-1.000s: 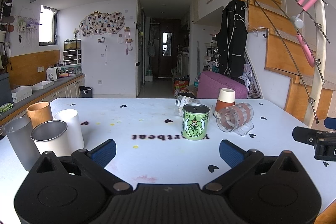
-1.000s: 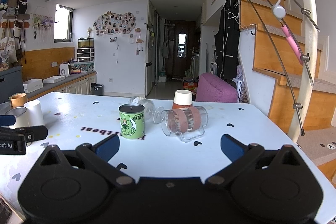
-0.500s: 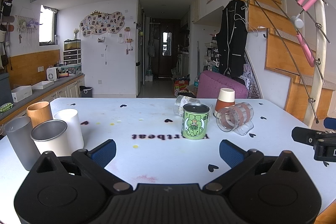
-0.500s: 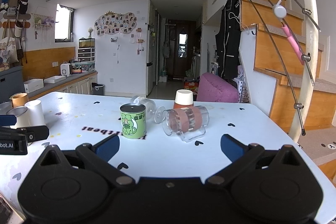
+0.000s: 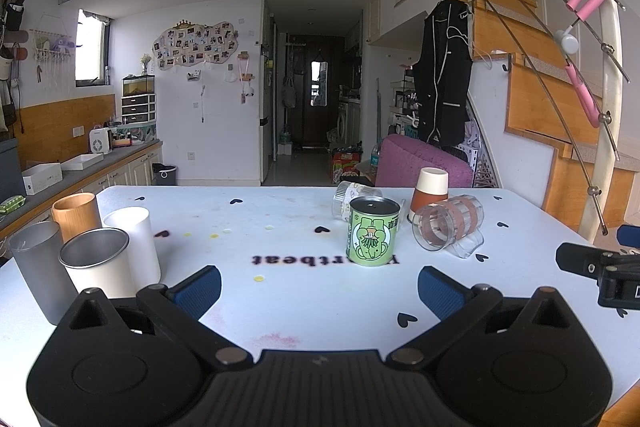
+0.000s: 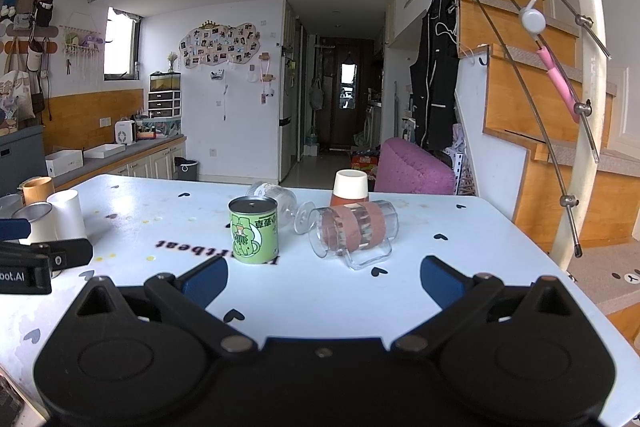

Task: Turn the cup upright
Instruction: 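Move the left tool toward the green can while the right tool approaches it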

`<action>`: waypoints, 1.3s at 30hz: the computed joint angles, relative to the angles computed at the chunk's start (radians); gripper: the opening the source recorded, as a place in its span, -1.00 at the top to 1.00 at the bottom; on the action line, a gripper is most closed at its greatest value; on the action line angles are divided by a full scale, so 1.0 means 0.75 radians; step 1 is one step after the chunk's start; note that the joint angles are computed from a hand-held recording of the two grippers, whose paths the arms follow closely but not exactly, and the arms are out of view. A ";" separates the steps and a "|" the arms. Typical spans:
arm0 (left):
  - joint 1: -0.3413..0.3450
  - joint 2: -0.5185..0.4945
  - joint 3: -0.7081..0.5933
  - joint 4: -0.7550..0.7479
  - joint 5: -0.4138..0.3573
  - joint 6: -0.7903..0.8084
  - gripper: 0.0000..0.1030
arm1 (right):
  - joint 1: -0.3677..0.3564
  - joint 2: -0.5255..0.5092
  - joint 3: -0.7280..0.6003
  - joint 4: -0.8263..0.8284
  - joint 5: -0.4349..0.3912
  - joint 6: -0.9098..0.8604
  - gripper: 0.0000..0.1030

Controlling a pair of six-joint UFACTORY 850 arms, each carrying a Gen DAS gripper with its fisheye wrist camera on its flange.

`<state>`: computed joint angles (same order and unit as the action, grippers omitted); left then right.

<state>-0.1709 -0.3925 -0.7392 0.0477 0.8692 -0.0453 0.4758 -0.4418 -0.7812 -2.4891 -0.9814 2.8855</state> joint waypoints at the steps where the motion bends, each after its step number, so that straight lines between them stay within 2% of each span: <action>1: 0.000 0.000 0.000 0.000 0.001 0.000 -1.00 | 0.001 -0.001 -0.001 0.001 0.000 0.000 -1.00; 10: 0.007 -0.011 -0.011 0.015 0.013 0.002 -1.00 | 0.002 -0.005 0.001 -0.003 -0.008 0.013 -1.00; 15: 0.005 -0.075 -0.099 -0.037 0.040 0.092 -1.00 | -0.003 -0.010 0.015 -0.031 -0.022 0.051 -1.00; 21: -0.015 -0.209 -0.311 0.030 -0.061 0.066 -1.00 | -0.024 -0.017 0.037 -0.118 -0.036 0.111 -1.00; 25: -0.029 -0.329 -0.464 0.086 -0.087 0.050 -1.00 | -0.032 -0.025 0.044 -0.150 -0.043 0.139 -1.00; 27: -0.032 -0.384 -0.550 0.113 -0.153 0.011 -1.00 | -0.038 -0.028 0.047 -0.163 -0.044 0.154 -1.00; 33: -0.049 -0.542 -0.788 0.192 -0.256 -0.092 -0.97 | -0.047 -0.043 0.044 -0.187 -0.034 0.164 -1.00; 39: -0.088 -0.690 -1.000 0.140 -0.379 -0.053 -0.80 | -0.055 -0.046 0.054 -0.238 -0.047 0.181 -1.00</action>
